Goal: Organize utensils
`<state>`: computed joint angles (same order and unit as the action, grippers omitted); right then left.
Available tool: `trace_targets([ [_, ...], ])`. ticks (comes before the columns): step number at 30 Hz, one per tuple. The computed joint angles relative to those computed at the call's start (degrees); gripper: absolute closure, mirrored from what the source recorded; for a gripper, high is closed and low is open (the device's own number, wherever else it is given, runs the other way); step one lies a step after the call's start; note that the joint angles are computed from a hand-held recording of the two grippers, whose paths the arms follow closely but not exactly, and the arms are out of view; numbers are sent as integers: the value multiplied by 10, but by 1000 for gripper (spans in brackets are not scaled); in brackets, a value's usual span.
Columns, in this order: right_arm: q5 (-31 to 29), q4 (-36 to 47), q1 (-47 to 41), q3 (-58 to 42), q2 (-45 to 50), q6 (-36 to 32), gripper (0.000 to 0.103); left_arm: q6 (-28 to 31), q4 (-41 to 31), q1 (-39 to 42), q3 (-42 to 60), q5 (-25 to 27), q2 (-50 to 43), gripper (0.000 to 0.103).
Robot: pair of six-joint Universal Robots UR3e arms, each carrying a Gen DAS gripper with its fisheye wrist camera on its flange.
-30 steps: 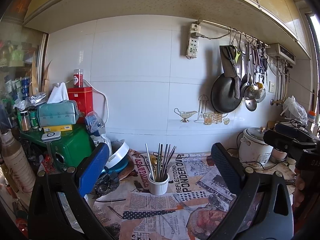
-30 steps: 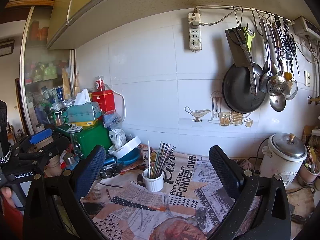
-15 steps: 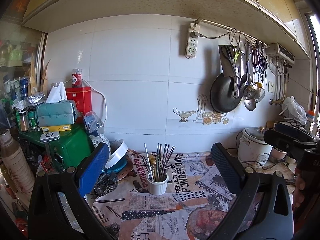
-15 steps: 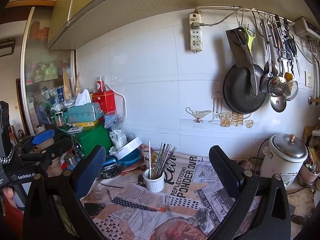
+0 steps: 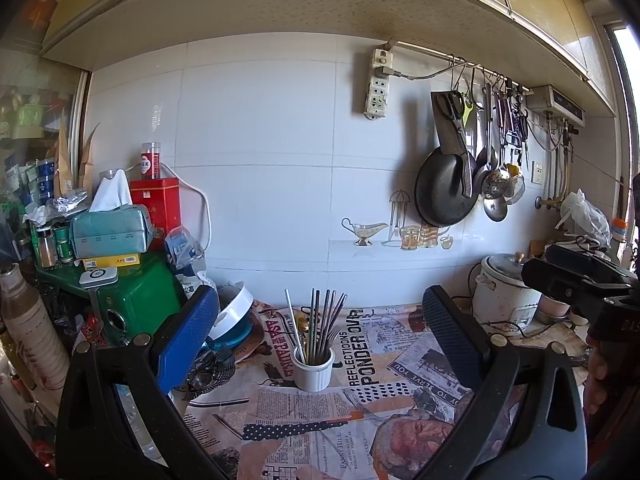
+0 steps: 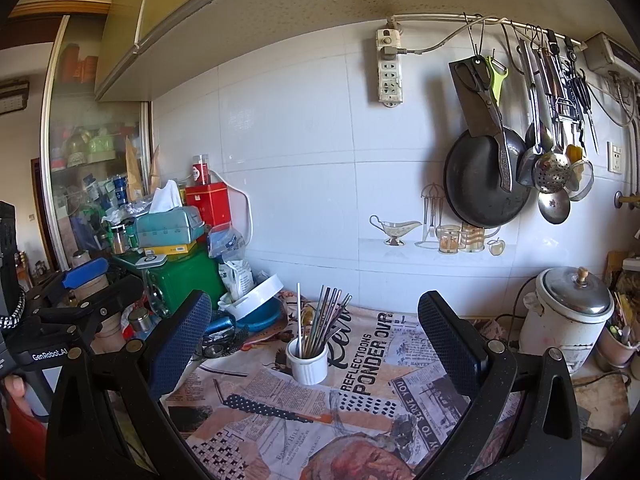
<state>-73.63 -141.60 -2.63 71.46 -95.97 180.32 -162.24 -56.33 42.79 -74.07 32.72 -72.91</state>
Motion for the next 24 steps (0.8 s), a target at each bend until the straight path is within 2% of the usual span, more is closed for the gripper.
trace_targets([
  [24, 4, -2, -9, 9, -11, -2, 0, 17, -35, 16, 13, -37, -3, 1],
])
